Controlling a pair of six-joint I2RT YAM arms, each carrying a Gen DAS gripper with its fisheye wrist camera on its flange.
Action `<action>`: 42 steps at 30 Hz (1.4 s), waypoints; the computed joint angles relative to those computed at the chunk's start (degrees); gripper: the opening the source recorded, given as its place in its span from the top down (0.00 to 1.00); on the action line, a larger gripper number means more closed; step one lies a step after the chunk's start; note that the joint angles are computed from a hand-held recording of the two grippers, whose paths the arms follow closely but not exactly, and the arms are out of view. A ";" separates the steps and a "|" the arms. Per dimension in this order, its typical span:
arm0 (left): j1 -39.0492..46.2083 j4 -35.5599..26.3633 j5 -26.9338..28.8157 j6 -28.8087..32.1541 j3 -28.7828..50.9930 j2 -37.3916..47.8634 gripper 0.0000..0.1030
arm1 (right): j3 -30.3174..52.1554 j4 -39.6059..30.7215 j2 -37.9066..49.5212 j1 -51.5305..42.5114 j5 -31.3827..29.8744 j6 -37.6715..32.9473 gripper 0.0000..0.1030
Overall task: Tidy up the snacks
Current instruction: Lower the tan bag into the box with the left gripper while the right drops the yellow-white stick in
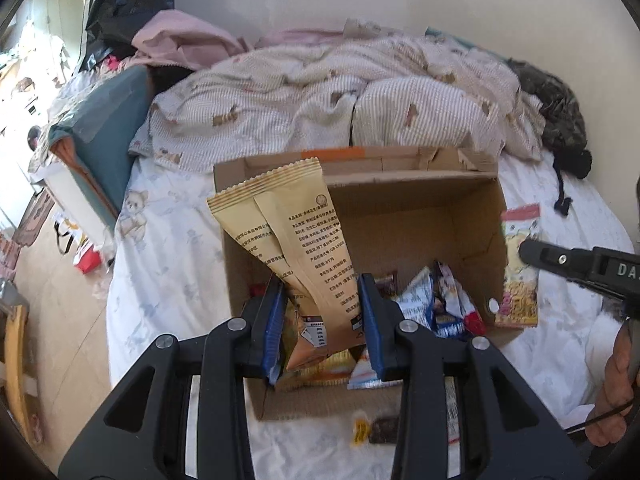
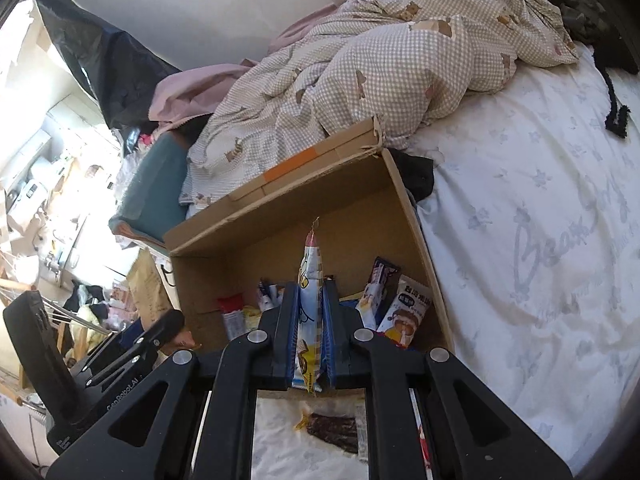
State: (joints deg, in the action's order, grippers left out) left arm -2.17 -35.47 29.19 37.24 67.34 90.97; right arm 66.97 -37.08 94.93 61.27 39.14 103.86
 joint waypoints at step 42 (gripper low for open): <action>1.81 4.67 -0.35 -7.24 0.53 2.69 0.14 | -3.64 5.56 0.64 -2.32 -5.00 0.96 0.32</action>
